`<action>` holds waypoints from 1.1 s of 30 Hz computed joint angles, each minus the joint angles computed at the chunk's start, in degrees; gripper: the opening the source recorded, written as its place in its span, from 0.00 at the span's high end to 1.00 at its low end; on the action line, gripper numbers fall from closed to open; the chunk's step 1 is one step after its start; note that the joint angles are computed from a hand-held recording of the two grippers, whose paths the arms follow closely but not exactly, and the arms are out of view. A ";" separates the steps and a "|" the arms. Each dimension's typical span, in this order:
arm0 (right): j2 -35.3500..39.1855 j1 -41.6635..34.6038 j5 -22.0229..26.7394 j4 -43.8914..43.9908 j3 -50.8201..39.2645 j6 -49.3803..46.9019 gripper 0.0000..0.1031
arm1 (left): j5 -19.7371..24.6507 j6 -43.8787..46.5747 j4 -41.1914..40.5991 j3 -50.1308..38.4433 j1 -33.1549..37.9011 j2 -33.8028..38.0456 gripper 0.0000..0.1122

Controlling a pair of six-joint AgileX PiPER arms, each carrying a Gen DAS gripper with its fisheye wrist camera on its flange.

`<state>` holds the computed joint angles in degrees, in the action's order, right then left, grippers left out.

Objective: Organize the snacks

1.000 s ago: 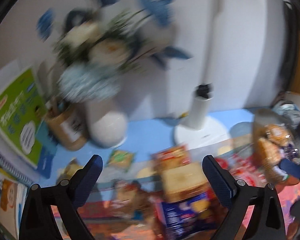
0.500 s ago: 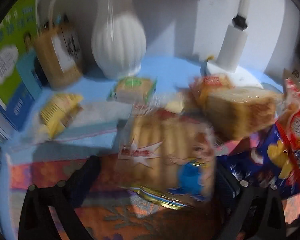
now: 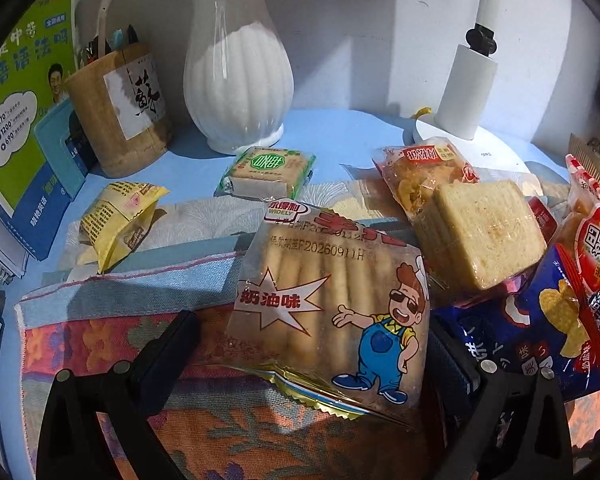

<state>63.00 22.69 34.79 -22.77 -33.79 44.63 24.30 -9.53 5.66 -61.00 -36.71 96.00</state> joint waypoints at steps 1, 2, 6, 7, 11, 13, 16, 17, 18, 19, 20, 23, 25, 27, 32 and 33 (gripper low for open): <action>-0.01 0.02 0.04 0.00 -0.01 0.02 0.00 | -0.10 0.24 -0.22 0.10 0.08 -0.02 0.08; -0.05 0.04 0.13 0.00 -0.03 -0.01 0.00 | -0.16 0.01 -0.06 0.15 -0.02 0.01 0.08; 0.33 0.19 -0.05 -0.39 -0.02 0.37 0.00 | -0.25 -0.13 0.19 0.20 -0.04 0.06 0.08; 0.34 0.09 -0.18 -0.23 -0.02 0.21 0.00 | -0.25 -0.22 0.36 0.19 -0.02 0.07 0.08; 0.28 0.23 0.00 -0.44 0.03 0.40 0.00 | -0.27 -0.19 0.19 0.28 -0.07 0.01 0.08; -0.15 0.39 0.58 -0.48 0.05 0.39 0.00 | -0.37 0.17 -0.22 0.29 0.00 0.08 0.08; 0.55 0.16 -0.07 -0.48 -0.11 0.31 0.00 | -0.41 -0.18 0.14 0.35 -0.09 0.07 0.08; 0.52 0.20 0.00 -0.53 -0.11 0.34 0.00 | -0.41 -0.18 0.14 0.35 -0.09 0.07 0.08; 0.51 0.19 0.04 -0.55 -0.11 0.32 0.00 | -0.41 -0.18 0.14 0.35 -0.09 0.07 0.08; 0.48 0.21 0.10 -0.56 -0.11 0.32 0.00 | -0.41 -0.06 0.00 0.35 -0.09 0.08 0.08; 0.66 0.02 -0.15 -0.41 -0.15 0.04 0.00 | -0.40 0.03 -0.07 0.33 -0.06 0.08 0.08; 0.63 0.06 -0.10 -0.41 -0.15 0.07 0.00 | -0.38 0.04 -0.08 0.32 -0.07 0.08 0.08; 0.58 0.12 -0.03 -0.46 -0.14 0.14 0.00 | -0.38 0.01 -0.06 0.33 -0.09 0.08 0.08; 0.51 0.13 -0.01 -0.42 -0.12 0.11 0.00 | -0.37 0.04 -0.10 0.32 -0.09 0.08 0.08; 0.51 0.13 -0.01 -0.42 -0.12 0.11 0.00 | -0.37 0.04 -0.10 0.32 -0.09 0.08 0.08; 0.51 0.13 -0.01 -0.42 -0.12 0.11 0.00 | -0.37 0.07 -0.14 0.33 -0.11 0.08 0.08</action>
<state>63.52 22.82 34.78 -23.18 -33.91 44.74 23.92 -9.47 5.52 -60.67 -36.82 96.07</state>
